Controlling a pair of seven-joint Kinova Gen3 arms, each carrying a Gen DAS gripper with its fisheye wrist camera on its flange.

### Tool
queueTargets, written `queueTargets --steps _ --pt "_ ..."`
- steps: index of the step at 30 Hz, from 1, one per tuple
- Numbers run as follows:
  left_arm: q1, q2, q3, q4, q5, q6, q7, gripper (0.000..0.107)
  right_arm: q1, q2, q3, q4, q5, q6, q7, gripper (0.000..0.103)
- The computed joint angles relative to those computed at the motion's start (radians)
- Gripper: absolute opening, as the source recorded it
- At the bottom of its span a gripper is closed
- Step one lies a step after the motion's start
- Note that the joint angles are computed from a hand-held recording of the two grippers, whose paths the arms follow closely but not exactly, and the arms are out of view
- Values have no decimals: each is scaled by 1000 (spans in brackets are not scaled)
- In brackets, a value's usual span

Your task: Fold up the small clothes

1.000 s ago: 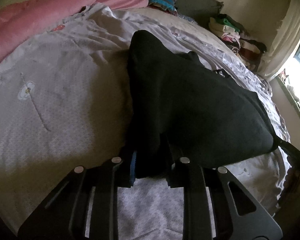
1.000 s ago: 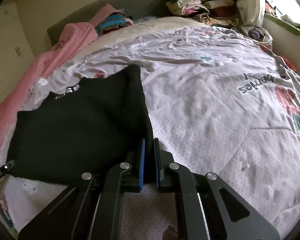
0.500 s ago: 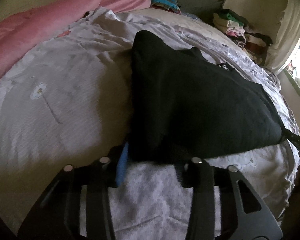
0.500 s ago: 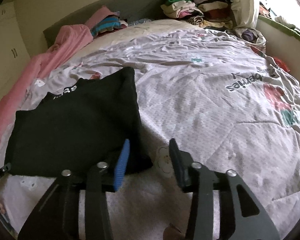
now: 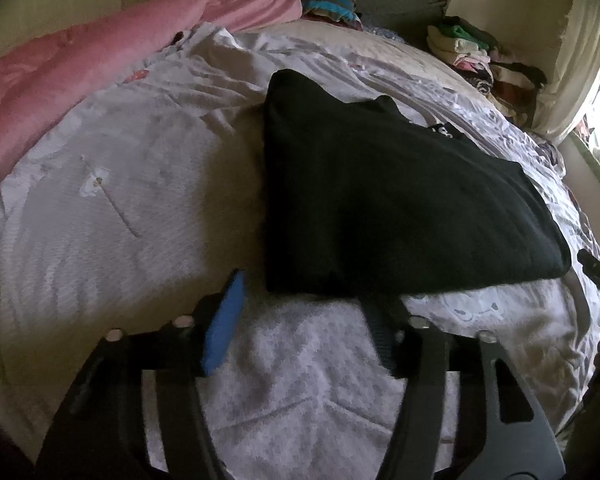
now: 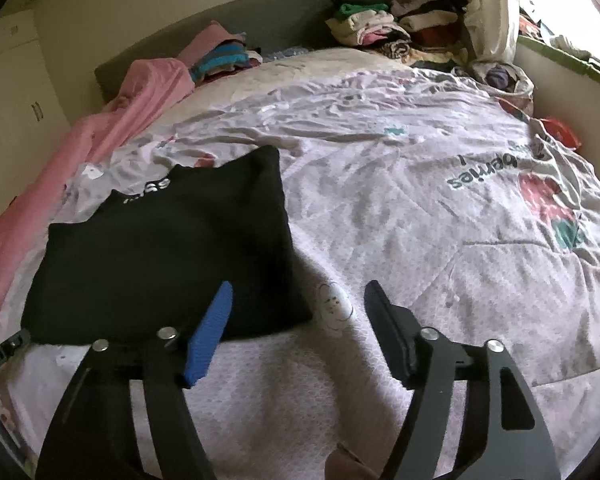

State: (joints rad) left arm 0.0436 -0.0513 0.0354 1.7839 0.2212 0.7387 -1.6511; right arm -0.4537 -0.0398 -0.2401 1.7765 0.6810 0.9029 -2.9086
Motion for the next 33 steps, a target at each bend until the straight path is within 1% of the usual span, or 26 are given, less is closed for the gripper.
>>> queueTargets --steps 3,4,5,7,9,10,11,14,23,33 --pt "6 -14 9 2 -24 0 19 59 -5 -11 -10 1 17 3 -12 79" --pt "8 -18 11 2 -30 0 24 61 -6 -15 -14 2 24 5 -18 81" --pt "11 -23 13 5 -36 -3 30 66 -7 -18 -17 1 28 8 -20 83" --pt "16 -32 18 6 -54 -7 45 67 -9 -27 -24 2 36 12 -23 88" --pt "21 -40 26 7 -81 -12 70 85 -10 -32 -35 1 53 24 -36 91" --pt "24 -47 29 10 -91 -18 81 86 -11 -36 -40 2 64 30 -42 94" --pt "27 -51 30 11 -95 -19 85 86 -13 -40 -46 1 71 38 -46 95" --pt "34 -60 31 7 -105 -14 91 92 -17 -47 -58 -2 89 57 -50 97" --pt "50 -81 34 2 -112 -2 93 93 -38 -60 -93 -17 121 90 -41 98" --pt "49 -102 27 7 -119 -8 92 93 -88 -23 -103 -69 137 94 -1 98"
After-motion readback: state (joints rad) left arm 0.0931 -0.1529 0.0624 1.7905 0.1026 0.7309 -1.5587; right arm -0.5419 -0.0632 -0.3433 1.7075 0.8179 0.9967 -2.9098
